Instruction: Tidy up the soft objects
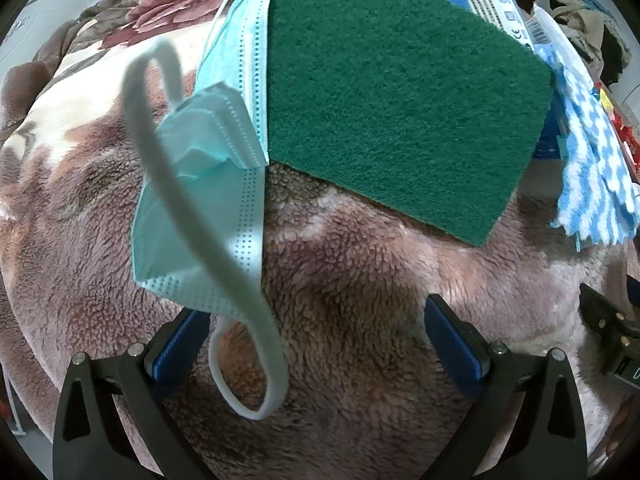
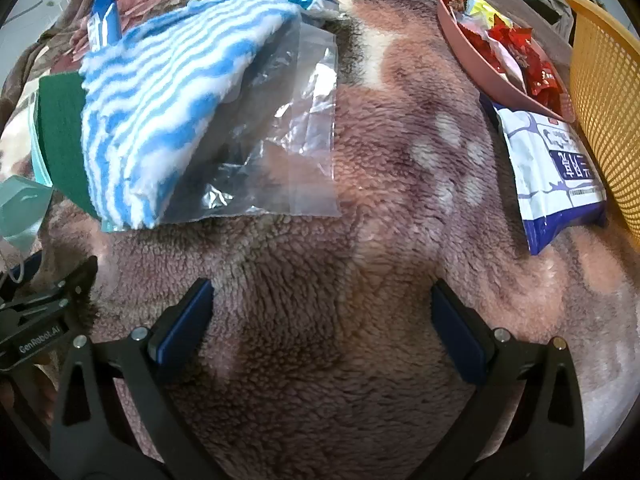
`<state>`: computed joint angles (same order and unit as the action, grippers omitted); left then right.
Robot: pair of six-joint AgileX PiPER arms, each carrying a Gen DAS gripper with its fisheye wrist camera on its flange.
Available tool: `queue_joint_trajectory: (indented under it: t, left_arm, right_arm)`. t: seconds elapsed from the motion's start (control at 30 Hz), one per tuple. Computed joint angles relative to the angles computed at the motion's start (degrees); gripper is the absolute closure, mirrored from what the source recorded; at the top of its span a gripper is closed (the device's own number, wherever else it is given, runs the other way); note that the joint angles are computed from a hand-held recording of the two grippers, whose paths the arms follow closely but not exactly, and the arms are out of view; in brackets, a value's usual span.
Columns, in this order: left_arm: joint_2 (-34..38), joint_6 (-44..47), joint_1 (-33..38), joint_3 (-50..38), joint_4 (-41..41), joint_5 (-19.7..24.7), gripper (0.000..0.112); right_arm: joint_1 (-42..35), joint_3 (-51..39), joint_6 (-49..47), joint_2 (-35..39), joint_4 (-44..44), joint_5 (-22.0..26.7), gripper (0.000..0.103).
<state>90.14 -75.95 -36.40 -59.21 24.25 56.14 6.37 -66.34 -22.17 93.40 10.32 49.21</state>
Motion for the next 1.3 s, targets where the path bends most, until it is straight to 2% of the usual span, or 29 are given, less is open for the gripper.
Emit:
queue_joint_trajectory:
  t: [0.13,0.27,0.43,0.5,0.53,0.57,0.6,1.3]
  left_arm:
    - [-3.25,-1.94,-0.38,4.61,1.72,-2.58,0.009]
    - [-6.48,-4.26,-2.03,9.03,2.79,-3.49,0.009]
    - [-6.87,-4.44,-1.89,10.33,2.84,-4.03,0.009]
    - [-5.16,-4.28,-1.80,8.94,2.79,-4.28,0.009]
    - [-4.32,-3.75,-1.61,7.71,1.89,-2.82,0.009]
    - [-1.20,-3.24,-1.33,4.18,2.39,-3.64,0.009]
    - [0.11,-2.86,-1.17,2.28,1.71,-2.17,0.009]
    - [0.51,-3.30,-1.52,1.89,2.02,-1.99,0.009]
  right_arm:
    - [-1.64,-0.63,-2.84,-0.99,1.70,0.89,0.000]
    - [-3.08,0.00,-4.02,-3.81,0.78,-0.18,0.000]
    - [-5.64,-1.57,-5.18,-2.97,1.78,2.28,0.000]
    - [-7.02,-2.03,-6.69,-1.92,2.75,2.79,0.000]
    - [-7.26,-2.73,-6.59,-1.24,2.73,3.59,0.000]
    - [-7.46,-3.37,-6.71,-0.62,2.71,4.22,0.000]
    - [-8.40,-2.93,-8.00,-0.66,3.23,4.31,0.000]
    - [-9.40,-3.73,-9.54,0.98,3.62,4.17,0.000]
